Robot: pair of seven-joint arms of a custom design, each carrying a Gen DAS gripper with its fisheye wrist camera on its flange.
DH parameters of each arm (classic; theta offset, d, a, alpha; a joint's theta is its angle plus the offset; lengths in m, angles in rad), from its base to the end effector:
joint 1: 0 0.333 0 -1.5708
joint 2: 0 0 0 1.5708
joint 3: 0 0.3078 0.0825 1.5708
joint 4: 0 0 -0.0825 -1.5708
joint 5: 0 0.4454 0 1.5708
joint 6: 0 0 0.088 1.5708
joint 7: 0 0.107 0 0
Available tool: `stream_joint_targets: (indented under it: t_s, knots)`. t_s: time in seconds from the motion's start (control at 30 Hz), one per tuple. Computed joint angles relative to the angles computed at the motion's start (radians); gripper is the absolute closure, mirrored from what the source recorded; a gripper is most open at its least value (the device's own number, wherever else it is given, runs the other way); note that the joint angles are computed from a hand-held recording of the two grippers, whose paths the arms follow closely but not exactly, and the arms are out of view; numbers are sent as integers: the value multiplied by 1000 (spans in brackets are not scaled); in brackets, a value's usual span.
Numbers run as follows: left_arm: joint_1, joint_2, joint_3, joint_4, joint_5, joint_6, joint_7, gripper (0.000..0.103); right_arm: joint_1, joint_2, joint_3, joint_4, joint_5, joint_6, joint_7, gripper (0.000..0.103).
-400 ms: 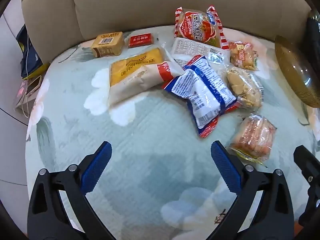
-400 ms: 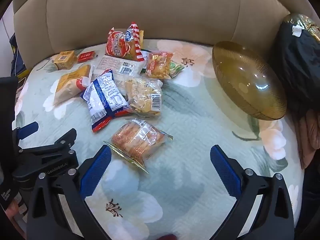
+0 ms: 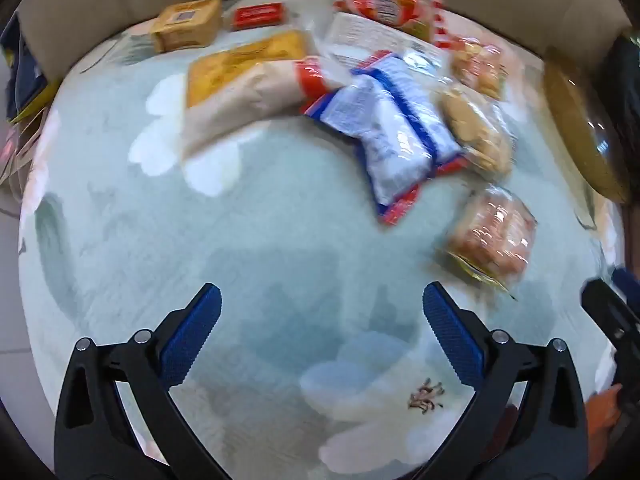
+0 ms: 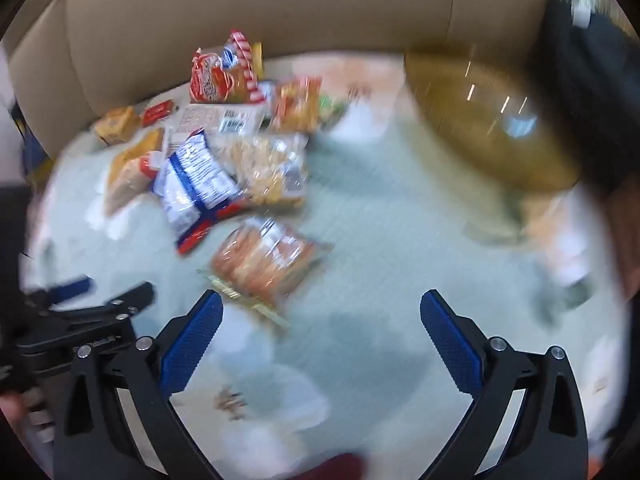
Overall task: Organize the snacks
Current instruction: 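Grasp the blue-white chip bag with the left tool while the right tool grasps the clear pastry pack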
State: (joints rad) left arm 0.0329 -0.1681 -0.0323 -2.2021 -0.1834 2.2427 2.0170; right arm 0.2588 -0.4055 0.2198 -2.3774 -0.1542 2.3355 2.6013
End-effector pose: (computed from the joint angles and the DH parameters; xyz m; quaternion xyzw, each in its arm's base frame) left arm 0.5737 -0.0052 0.4390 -0.5700 0.8117 -0.1184 0.0482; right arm 0.4597 0.2396 0.4771 -0.5135 0.8335 -0.1131 0.1696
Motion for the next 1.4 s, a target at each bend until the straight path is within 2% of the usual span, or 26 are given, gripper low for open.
stream_joint_targets:
  t_s: [0.03, 0.17, 0.2, 0.27, 0.37, 0.47, 0.6, 0.67, 0.7, 0.77, 0.83, 0.9, 1.13, 1.27, 1.33, 1.4]
  knots:
    - [3, -7, -1, -13, 7, 42, -12, 3, 14, 30, 42, 39, -34, -18, 82, 5]
    - [-8, -32, 20, -33, -93, 98, 39, 3, 13, 55, 46, 63, -91, -33, 96, 5]
    - [-13, -32, 29, -31, -131, 94, 57, 3, 19, 61, 41, 65, -97, -26, 92, 5]
    - [-15, -11, 39, 5, -176, 39, 72, 3, 33, 70, 25, 65, -85, 3, 72, 5]
    - [-10, 31, 28, 67, -196, -69, 86, 3, 44, 85, 18, 76, -79, 14, 53, 5]
    - [-5, 26, 9, 48, -208, -16, 69, 3, 47, 108, 26, 101, -107, -17, 60, 5]
    - [-9, 74, -4, 120, -242, -38, 42, 3, 63, 145, 14, 122, -95, -52, 61, 6]
    - [-10, 103, -16, 153, -228, -33, 31, 3, 73, 159, 5, 127, -84, -69, 52, 13]
    - [-9, 115, -19, 166, -238, -44, 38, 3, 75, 163, 1, 128, -81, -68, 51, 13]
    - [-5, 131, -25, 178, -264, -45, 66, 3, 80, 158, -12, 106, -58, -28, 52, 13]
    - [-2, 125, -32, 155, -266, 7, 89, 3, 81, 149, -24, 82, -23, 30, 47, 13]
    - [-2, 136, -34, 158, -279, 19, 94, 3, 72, 158, -19, 85, -33, 42, 58, 13]
    - [15, 209, -52, 210, -316, -22, 88, 4, 64, 201, -20, 101, -30, 100, 117, 13]
    - [37, 289, -63, 287, -362, -108, 47, 15, 68, 243, -32, 132, -23, 116, 127, 16]
    - [48, 320, -72, 317, -365, -130, 22, 18, 73, 269, -34, 160, -32, 96, 133, 16]
    - [52, 325, -84, 316, -359, -113, 18, 18, 81, 289, -42, 176, -24, 82, 134, 16]
